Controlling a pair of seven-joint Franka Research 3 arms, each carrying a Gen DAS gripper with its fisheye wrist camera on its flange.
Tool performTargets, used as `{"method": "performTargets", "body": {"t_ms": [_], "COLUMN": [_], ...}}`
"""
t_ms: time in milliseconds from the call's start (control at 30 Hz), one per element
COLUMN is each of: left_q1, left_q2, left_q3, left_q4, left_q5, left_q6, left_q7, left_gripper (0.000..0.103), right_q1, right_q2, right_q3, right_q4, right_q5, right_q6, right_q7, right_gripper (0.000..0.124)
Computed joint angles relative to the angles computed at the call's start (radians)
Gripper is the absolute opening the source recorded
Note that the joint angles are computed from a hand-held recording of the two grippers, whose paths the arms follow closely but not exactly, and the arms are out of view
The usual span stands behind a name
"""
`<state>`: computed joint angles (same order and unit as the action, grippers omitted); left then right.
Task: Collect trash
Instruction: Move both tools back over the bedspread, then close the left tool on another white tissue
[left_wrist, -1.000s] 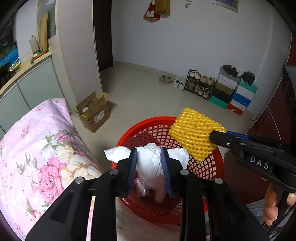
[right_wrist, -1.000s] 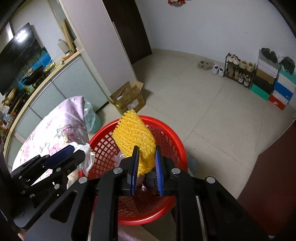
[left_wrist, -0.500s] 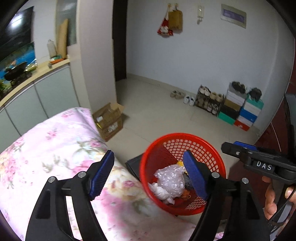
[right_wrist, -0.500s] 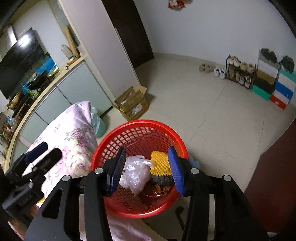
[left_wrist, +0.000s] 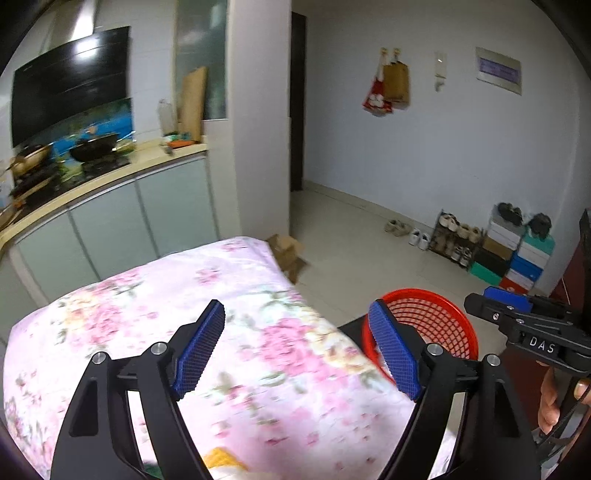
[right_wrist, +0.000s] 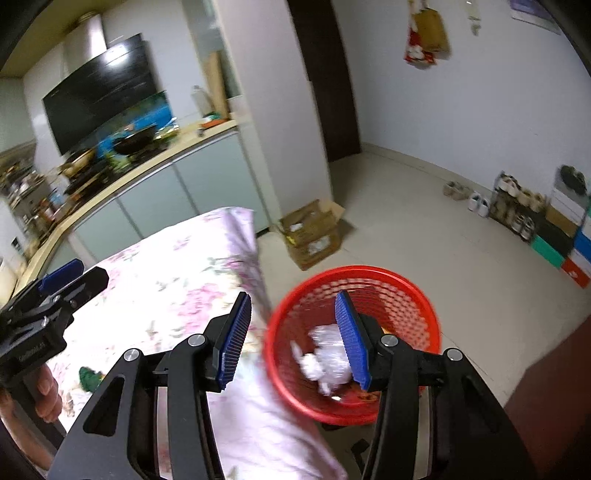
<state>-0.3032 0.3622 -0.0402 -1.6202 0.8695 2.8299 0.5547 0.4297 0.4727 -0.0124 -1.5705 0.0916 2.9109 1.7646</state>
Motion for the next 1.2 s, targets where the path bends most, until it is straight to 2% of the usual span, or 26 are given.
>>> {"method": "performTargets", "body": {"t_ms": [133,400,567,767,933,1000,1167,1200], "left_q1": [0.004,0.099,0.179,0.236,0.228,0.211,0.172,0.167], "left_q2": [-0.093,-0.281,-0.371,-0.434,-0.398,-0.364,-0.321,-0.318], "left_q3": [0.027,-0.011,-0.049,-0.101,-0.128,-0.139,-0.133,-0.13], "left_q4": [-0.096,-0.289,-0.398,-0.518,-0.565,-0.563,-0.555,-0.555], "left_q5": [0.079,0.221,0.214,0.163,0.082,0.049,0.086,0.095], "left_q6": [-0.011,-0.079,-0.102,-0.049,0.025,0.01,-0.022,-0.025], "left_q7": [-0.093,-0.241,-0.277,-0.267,-0.205,-0.158,-0.171,-0.181], "left_gripper": [0.078,0.078,0.078,0.079,0.079,0.079,0.078,0.074], "right_q1": [0.0,0.004,0.014,0.051,0.071,0.072,0.069,0.067], "right_q2": [0.003,0.021,0.037,0.064,0.08,0.083,0.085,0.085], "right_q3": [0.036,0.092,0.108,0.103,0.095,0.094,0.09,0.089], "right_q4": [0.014,0.049,0.075,0.12,0.146,0.15,0.148,0.147], "right_q5": [0.014,0.061,0.086,0.085,0.076,0.074,0.076,0.077], "right_q6": [-0.002,-0.026,-0.058,-0.093,-0.113,-0.122,-0.133,-0.134], "right_q7": [-0.048,-0.144,-0.186,-0.194,-0.185,-0.184,-0.173,-0.17], "right_gripper": [0.051,0.055,0.055,0.055,0.055,0.055,0.055,0.055]}}
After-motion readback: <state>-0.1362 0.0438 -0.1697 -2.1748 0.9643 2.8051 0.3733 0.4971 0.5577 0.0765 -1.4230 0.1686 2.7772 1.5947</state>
